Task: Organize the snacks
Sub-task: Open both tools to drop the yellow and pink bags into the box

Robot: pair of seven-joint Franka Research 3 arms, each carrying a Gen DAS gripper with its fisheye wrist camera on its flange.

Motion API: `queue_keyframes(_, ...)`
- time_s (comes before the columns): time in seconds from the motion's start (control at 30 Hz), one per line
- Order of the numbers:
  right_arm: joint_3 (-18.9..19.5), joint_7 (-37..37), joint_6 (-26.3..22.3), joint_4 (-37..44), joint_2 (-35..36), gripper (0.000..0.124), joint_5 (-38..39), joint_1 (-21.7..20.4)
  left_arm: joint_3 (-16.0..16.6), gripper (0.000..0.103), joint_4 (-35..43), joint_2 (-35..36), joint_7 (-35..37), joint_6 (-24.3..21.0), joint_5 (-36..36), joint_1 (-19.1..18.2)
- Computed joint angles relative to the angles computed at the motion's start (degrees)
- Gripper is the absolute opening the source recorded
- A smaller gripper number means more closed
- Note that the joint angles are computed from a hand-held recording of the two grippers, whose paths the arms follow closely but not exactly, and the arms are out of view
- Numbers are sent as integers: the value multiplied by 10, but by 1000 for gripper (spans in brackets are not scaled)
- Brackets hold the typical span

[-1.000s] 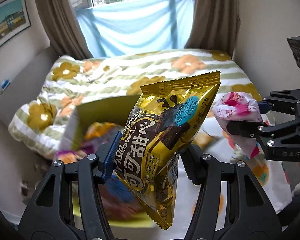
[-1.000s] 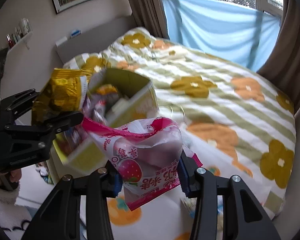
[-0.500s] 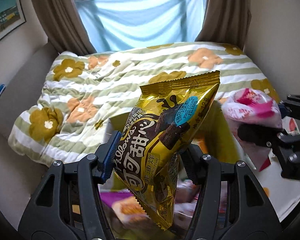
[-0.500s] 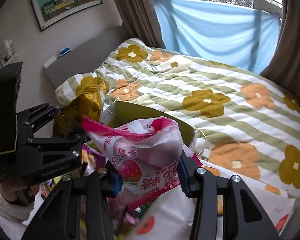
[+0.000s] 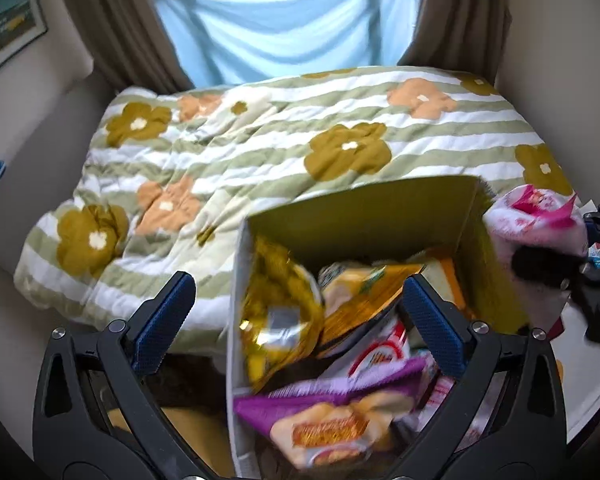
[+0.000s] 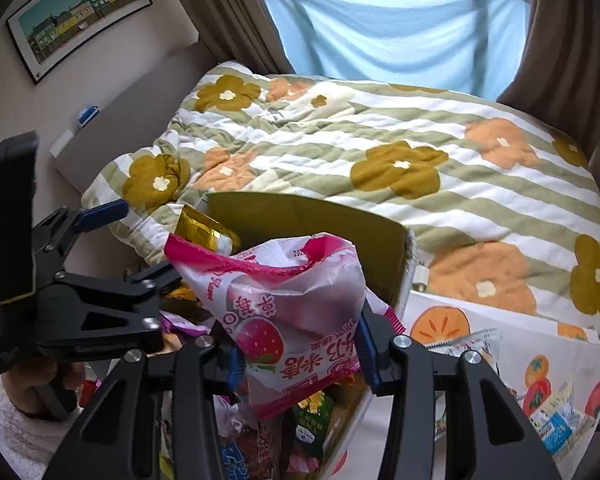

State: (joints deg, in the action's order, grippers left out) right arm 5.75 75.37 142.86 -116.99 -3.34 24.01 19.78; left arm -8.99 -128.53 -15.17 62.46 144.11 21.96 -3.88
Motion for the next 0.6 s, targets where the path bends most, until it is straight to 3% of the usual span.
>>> queue_keyframes(0.17,1,20,-8,6,7,42,-17,-1,5,103,-38,-38,-5,3,-9,3)
queue_keyframes(0.33,4,52,16,20,28,43,-38,2,4,103,-54,-59,-15,-1,-4,7)
queue_keyframes(0.37,5,53,26,21,31,49,-37,3,7,103,-59,-64,-13,0,-11,4)
queue_keyframes(0.43,6,57,50,19,35,76,-38,5,6,103,-59,-66,-15,-2,-16,4)
queue_keyframes(0.47,6,63,58,17,35,96,-39,6,6,103,-62,-70,-17,-3,-16,5)
queue_keyframes(0.6,5,48,60,-2,18,100,-14,6,0,103,-67,-78,-30,-14,-19,0)
